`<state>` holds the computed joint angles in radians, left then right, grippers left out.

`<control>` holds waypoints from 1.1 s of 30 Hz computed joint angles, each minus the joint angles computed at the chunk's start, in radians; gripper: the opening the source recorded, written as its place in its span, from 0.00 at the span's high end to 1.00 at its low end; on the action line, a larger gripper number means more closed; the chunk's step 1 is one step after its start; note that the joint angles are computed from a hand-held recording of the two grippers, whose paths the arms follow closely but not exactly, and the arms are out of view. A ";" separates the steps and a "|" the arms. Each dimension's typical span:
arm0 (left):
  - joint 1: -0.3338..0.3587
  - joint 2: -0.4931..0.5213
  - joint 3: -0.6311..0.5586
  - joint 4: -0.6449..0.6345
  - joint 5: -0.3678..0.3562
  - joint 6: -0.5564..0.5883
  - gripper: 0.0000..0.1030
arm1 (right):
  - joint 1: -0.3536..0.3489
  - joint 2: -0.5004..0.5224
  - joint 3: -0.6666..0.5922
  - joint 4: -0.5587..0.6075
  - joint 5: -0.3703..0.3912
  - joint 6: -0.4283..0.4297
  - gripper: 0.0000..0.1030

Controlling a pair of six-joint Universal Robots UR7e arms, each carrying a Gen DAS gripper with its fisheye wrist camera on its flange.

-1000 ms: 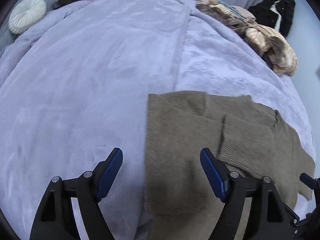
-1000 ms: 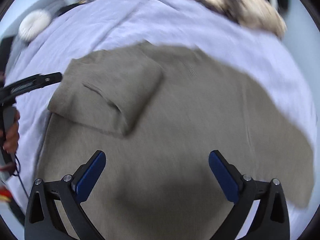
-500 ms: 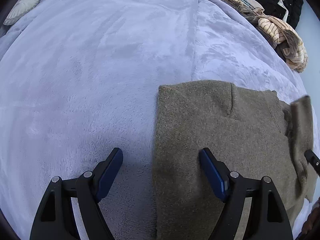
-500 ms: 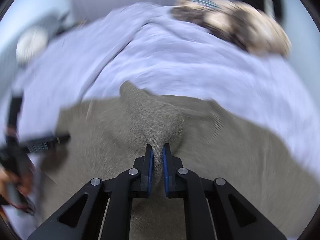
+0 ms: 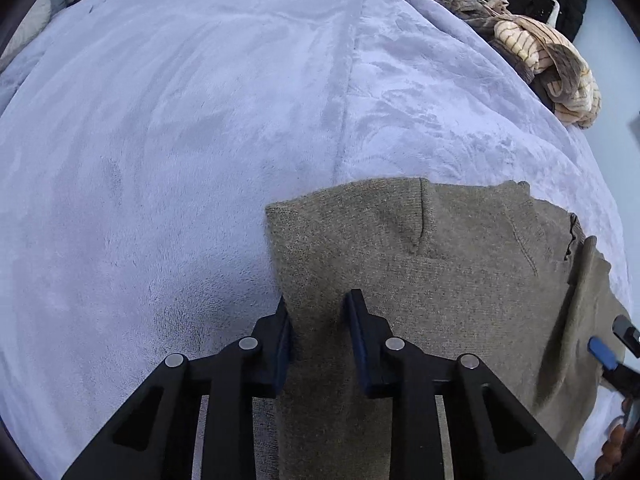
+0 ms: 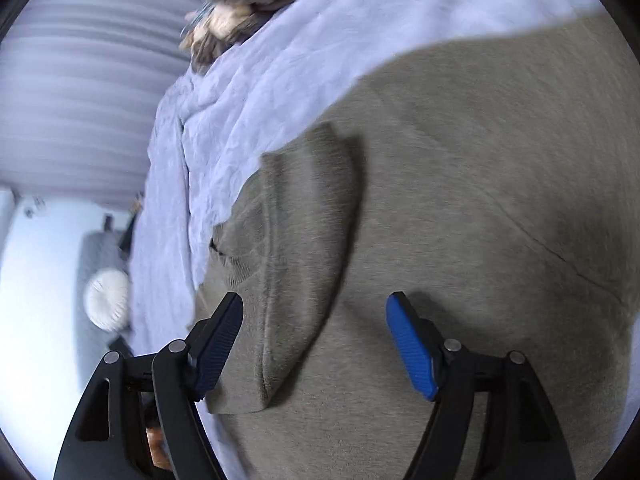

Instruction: Fold small clothes

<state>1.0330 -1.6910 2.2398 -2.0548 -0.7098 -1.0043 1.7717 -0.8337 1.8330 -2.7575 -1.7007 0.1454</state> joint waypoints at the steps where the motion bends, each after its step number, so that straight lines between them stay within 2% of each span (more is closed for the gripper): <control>1: -0.002 0.002 0.000 0.010 0.006 -0.004 0.73 | 0.049 0.031 -0.044 0.033 -0.081 -0.064 0.25; 3: -0.005 0.007 0.002 0.014 0.017 -0.021 0.69 | 0.125 0.102 -0.128 0.049 -0.228 -0.166 0.25; 4: -0.006 0.009 0.001 0.023 0.024 -0.038 0.59 | 0.152 0.138 -0.168 0.055 -0.288 -0.187 0.25; 5: -0.008 0.010 0.000 0.038 0.030 -0.058 0.50 | 0.167 0.156 -0.195 0.075 -0.327 -0.190 0.24; 6: -0.009 0.011 -0.002 0.057 0.039 -0.083 0.37 | 0.189 0.211 -0.264 0.129 -0.408 -0.178 0.23; 7: -0.009 0.008 0.000 0.061 0.042 -0.094 0.36 | 0.200 0.254 -0.321 0.200 -0.480 -0.151 0.23; 8: -0.007 0.002 0.004 0.053 0.034 -0.089 0.36 | 0.199 0.266 -0.351 0.257 -0.518 -0.132 0.28; 9: -0.004 -0.003 0.006 0.049 0.026 -0.087 0.36 | 0.196 0.294 -0.378 0.285 -0.553 -0.117 0.43; 10: -0.001 -0.012 0.012 0.036 0.019 -0.077 0.36 | 0.191 0.297 -0.375 0.271 -0.572 -0.116 0.89; 11: 0.001 -0.019 0.015 0.028 0.013 -0.065 0.36 | 0.183 0.275 -0.345 0.229 -0.550 -0.123 0.92; 12: 0.005 -0.021 0.015 0.023 0.009 -0.049 0.36 | 0.167 0.221 -0.278 0.151 -0.487 -0.116 0.92; 14: 0.012 -0.023 0.016 0.008 0.002 -0.023 0.36 | 0.145 0.144 -0.182 0.066 -0.444 -0.119 0.92; 15: 0.014 -0.025 0.019 -0.002 -0.001 -0.017 0.36 | 0.114 0.080 -0.106 0.018 -0.382 -0.114 0.92; 17: 0.016 -0.027 0.024 -0.019 -0.007 -0.007 0.36 | 0.053 -0.008 -0.018 0.020 -0.277 -0.068 0.86; 18: 0.018 -0.026 0.026 -0.033 -0.009 -0.006 0.31 | 0.015 -0.045 0.026 0.026 -0.213 -0.032 0.84; 19: 0.021 -0.023 0.027 -0.045 -0.015 -0.001 0.31 | -0.026 -0.087 0.071 0.043 -0.151 0.020 0.70; 20: 0.024 -0.019 0.023 -0.043 -0.017 -0.004 0.31 | -0.045 -0.095 0.092 0.031 -0.122 0.039 0.56; 21: 0.026 -0.015 0.019 -0.044 -0.023 -0.005 0.31 | -0.070 -0.108 0.121 -0.006 -0.062 0.053 0.49; 22: 0.028 -0.011 0.016 -0.051 -0.028 0.002 0.35 | -0.093 -0.120 0.152 -0.054 0.011 0.064 0.35; 23: 0.026 -0.010 0.017 -0.066 -0.032 0.016 0.45 | -0.099 -0.117 0.151 -0.066 0.042 0.070 0.29; 24: 0.024 -0.008 0.014 -0.065 -0.033 0.021 0.70 | -0.101 -0.104 0.146 -0.086 0.064 0.077 0.29; 25: 0.021 -0.010 0.011 -0.060 -0.036 0.023 0.84 | -0.096 -0.090 0.130 -0.083 0.060 0.082 0.30; 26: 0.018 -0.024 0.021 -0.093 -0.049 0.039 0.85 | -0.088 -0.066 0.103 -0.071 0.044 0.088 0.44; 28: 0.000 -0.065 0.041 -0.117 -0.030 0.044 0.87 | -0.058 -0.020 0.034 -0.009 -0.009 0.082 0.91; 29: -0.003 -0.081 0.048 -0.121 -0.025 0.053 0.87 | -0.044 0.009 0.004 -0.007 -0.017 0.072 0.91; 31: 0.005 -0.093 0.047 -0.080 -0.008 0.044 0.87 | -0.010 0.002 0.003 -0.048 0.006 -0.034 0.92; 33: 0.027 -0.099 0.050 -0.092 -0.018 0.060 0.87 | 0.014 0.001 -0.004 -0.047 -0.041 -0.086 0.92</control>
<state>1.0597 -1.7895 2.2902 -2.1468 -0.7277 -0.9446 1.7861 -0.8323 1.8290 -2.8042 -1.7420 0.0596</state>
